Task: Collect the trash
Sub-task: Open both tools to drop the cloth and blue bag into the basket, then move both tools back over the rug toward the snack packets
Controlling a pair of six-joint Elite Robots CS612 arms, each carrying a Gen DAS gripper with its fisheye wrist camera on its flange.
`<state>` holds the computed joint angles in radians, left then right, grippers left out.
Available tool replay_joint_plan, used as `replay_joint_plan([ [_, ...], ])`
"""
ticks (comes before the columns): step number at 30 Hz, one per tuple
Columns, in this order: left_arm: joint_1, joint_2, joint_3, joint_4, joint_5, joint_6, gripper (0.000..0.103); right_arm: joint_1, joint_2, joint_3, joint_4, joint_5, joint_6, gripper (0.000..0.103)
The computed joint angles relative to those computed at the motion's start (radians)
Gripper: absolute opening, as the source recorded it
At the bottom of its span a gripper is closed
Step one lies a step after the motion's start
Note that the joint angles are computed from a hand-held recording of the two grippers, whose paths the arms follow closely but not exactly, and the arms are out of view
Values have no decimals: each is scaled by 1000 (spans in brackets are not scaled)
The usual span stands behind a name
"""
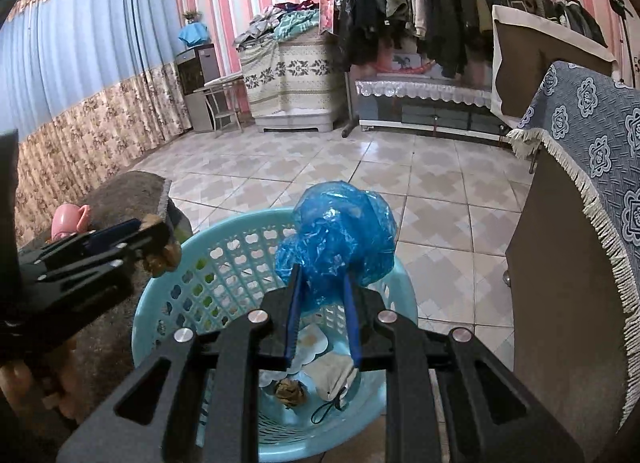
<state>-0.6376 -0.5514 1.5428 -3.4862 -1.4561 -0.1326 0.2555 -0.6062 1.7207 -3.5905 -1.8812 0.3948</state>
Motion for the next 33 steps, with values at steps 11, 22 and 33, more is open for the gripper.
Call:
replay_joint_plan([
  [11,1,-15,30,-83,166,-12,93,8,8,-25,22,17,-11,20],
  [22,32,-60,105,-163,287,-65,98,35,36,-85,60,-3,-37,28],
  [33,49,-86,174,-227,316,-90,98,54,42,-99,36,-80,-42,86],
])
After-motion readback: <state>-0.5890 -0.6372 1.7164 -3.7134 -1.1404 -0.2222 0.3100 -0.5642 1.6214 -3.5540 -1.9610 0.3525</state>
